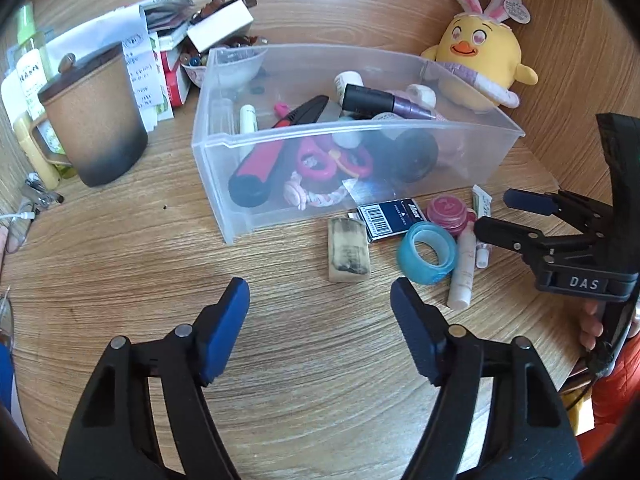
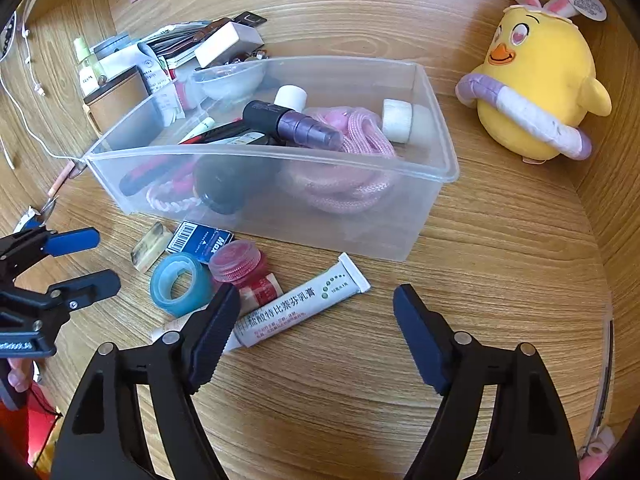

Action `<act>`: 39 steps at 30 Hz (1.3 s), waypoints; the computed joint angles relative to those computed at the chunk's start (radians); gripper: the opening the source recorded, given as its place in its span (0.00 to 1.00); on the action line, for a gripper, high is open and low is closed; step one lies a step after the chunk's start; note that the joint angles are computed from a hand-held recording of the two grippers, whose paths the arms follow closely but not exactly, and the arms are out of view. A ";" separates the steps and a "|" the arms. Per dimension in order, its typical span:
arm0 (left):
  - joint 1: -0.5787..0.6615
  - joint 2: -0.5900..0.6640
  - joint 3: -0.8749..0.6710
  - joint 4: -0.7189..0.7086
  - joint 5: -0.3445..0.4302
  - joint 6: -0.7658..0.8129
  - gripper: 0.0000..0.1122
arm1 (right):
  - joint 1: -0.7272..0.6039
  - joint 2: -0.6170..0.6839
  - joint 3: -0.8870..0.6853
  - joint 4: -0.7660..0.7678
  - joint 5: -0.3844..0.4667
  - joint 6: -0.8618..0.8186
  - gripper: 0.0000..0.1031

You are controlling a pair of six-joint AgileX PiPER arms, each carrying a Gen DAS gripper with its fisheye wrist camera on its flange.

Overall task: Organize objects
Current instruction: 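Grasp the small amber jar with the left gripper while the right gripper grasps the white toothpaste tube, then drop the amber jar into the box with the left gripper while the right gripper carries the toothpaste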

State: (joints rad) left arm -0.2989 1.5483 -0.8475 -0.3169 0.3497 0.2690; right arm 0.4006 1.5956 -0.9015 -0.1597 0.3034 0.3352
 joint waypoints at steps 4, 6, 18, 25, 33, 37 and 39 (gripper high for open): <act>-0.006 0.038 -0.038 0.038 0.021 -0.044 0.62 | -0.004 -0.002 0.009 -0.048 0.030 0.029 0.57; -0.015 0.050 -0.055 0.089 0.028 -0.090 0.56 | -0.006 -0.018 0.027 -0.089 0.030 0.060 0.55; -0.040 0.105 -0.128 0.108 0.049 -0.088 0.30 | -0.011 0.006 0.001 0.021 0.004 -0.115 0.36; -0.044 0.110 -0.129 0.077 0.036 -0.058 0.21 | -0.010 -0.022 0.046 0.055 -0.033 -0.160 0.15; -0.042 0.038 -0.064 0.038 0.000 -0.027 0.21 | -0.041 -0.080 0.100 0.152 -0.064 -0.210 0.14; -0.051 -0.028 -0.026 0.068 -0.024 -0.061 0.21 | -0.031 -0.131 0.113 0.102 -0.057 -0.154 0.12; -0.054 -0.060 -0.017 0.078 -0.032 -0.074 0.21 | -0.024 -0.167 0.120 0.038 -0.056 -0.091 0.12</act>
State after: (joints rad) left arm -0.3531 1.4880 -0.8643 -0.2393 0.3176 0.1955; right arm 0.3770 1.4286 -0.7817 -0.1217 0.2474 0.2446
